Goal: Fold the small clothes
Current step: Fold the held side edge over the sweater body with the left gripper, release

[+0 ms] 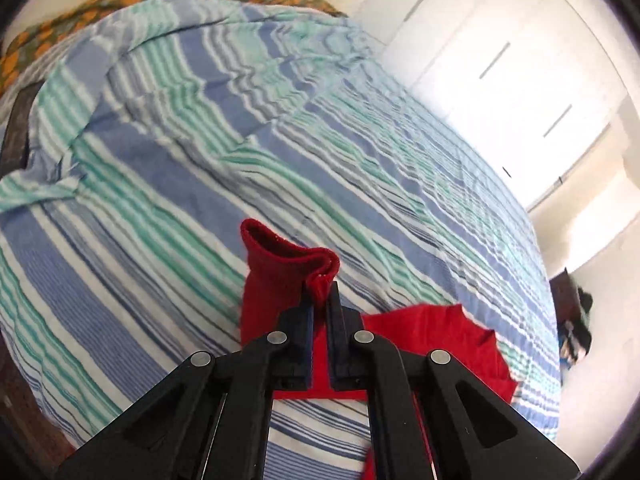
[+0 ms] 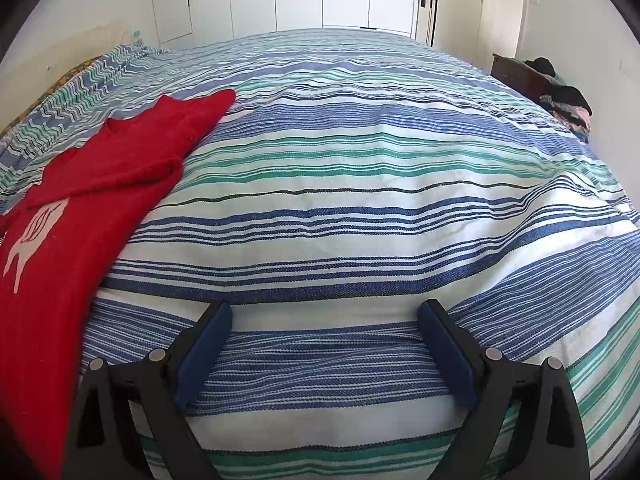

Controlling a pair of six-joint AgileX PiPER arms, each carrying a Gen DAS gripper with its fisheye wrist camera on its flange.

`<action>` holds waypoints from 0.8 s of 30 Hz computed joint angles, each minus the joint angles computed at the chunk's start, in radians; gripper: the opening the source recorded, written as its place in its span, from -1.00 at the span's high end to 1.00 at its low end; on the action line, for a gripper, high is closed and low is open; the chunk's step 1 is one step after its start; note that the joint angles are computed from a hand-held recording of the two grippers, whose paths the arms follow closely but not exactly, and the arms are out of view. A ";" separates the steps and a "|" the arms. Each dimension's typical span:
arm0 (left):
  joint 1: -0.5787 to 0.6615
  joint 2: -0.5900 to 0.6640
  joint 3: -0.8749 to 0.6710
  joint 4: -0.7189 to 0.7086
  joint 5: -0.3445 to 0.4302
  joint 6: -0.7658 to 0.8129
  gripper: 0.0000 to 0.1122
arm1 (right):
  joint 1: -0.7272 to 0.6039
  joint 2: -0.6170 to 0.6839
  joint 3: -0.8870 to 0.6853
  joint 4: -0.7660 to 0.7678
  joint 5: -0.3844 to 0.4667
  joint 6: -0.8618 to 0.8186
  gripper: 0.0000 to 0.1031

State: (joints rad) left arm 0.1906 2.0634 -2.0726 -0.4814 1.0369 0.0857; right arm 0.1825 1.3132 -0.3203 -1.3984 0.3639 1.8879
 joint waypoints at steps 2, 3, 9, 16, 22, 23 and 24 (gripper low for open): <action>-0.104 -0.019 -0.020 0.028 0.007 0.006 0.96 | -0.003 -0.002 0.001 -0.001 -0.003 -0.001 -0.82; -0.157 -0.012 -0.040 0.040 0.011 0.003 0.96 | -0.005 -0.003 0.001 0.002 -0.006 -0.006 -0.82; -0.485 -0.011 -0.030 0.210 -0.024 -0.040 0.96 | -0.004 -0.007 0.002 0.004 -0.007 -0.005 -0.82; -0.744 0.040 0.029 0.414 -0.068 -0.141 0.96 | -0.012 -0.016 0.007 -0.003 -0.021 -0.002 -0.82; -0.814 0.039 0.048 0.450 -0.072 -0.181 0.96 | -0.010 -0.016 0.008 -0.002 -0.018 -0.001 -0.83; -0.823 0.038 0.043 0.451 -0.074 -0.185 0.96 | -0.010 -0.016 0.008 -0.002 -0.018 -0.001 -0.83; -0.830 0.041 0.031 0.446 -0.072 -0.186 0.96 | -0.010 -0.015 0.007 -0.002 -0.018 -0.001 -0.84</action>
